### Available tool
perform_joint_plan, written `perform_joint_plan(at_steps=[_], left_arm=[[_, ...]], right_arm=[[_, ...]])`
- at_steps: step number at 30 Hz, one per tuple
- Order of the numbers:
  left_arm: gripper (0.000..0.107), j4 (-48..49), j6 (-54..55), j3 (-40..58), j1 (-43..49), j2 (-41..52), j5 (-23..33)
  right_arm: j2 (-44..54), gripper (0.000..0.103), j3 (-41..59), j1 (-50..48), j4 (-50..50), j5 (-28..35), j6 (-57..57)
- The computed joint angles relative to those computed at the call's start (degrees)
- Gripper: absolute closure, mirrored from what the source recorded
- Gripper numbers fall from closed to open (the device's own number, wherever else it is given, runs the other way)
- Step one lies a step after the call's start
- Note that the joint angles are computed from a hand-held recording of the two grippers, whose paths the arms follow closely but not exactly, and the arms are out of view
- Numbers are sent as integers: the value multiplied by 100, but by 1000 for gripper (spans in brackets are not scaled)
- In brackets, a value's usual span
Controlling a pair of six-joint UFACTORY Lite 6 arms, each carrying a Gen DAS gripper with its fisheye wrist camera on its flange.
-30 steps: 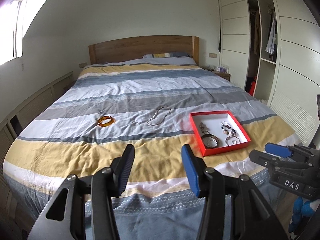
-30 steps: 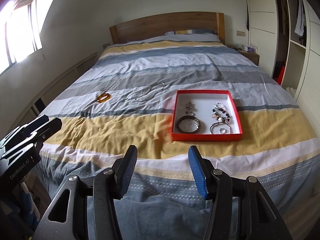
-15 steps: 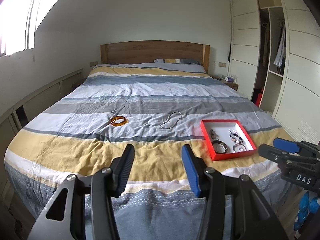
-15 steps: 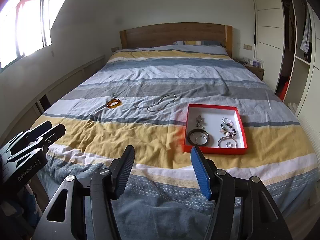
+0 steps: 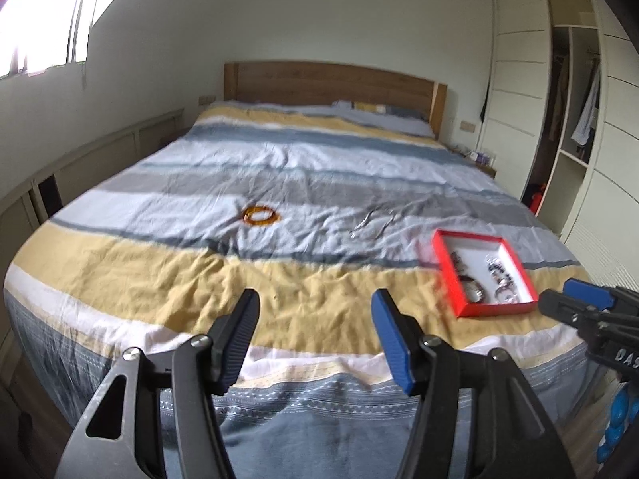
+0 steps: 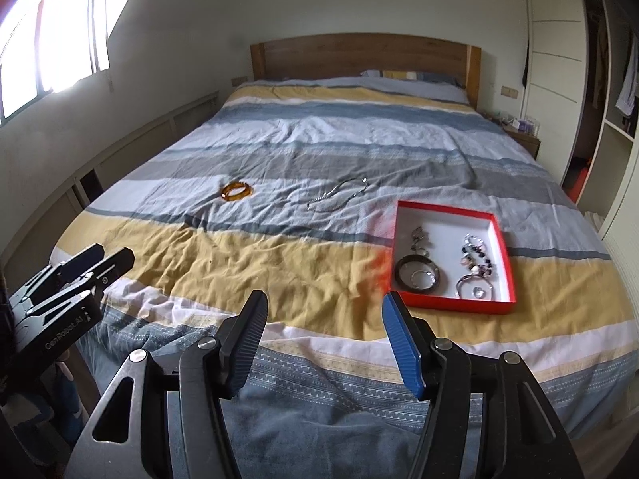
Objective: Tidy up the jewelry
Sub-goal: 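Move both tools back toward the amber bangle and chain necklace, then grasp the amber bangle with the left tool while the right tool grasps the silver chain necklace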
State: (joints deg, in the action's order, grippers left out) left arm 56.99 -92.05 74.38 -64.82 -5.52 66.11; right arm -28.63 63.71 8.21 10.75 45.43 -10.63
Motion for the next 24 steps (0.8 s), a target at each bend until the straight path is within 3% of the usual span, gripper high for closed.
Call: perform_joint_plan(at_steps=[6, 14, 19, 24], left_arm=[[51, -465, 258, -741, 1227, -105, -1081], [51, -1170, 1482, -438, 3118, 582, -2643], [51, -1906, 2954, 858, 4122, 1891, -3339], [51, -3089, 4963, 3557, 4776, 4078, -3307]], right_arm=[[940, 44, 303, 227, 131, -430, -163], [3211, 41, 2094, 222, 727, -570, -659], [5402, 38, 4326, 297, 749, -143, -604], [7933, 38, 7325, 283, 796, 274, -374]])
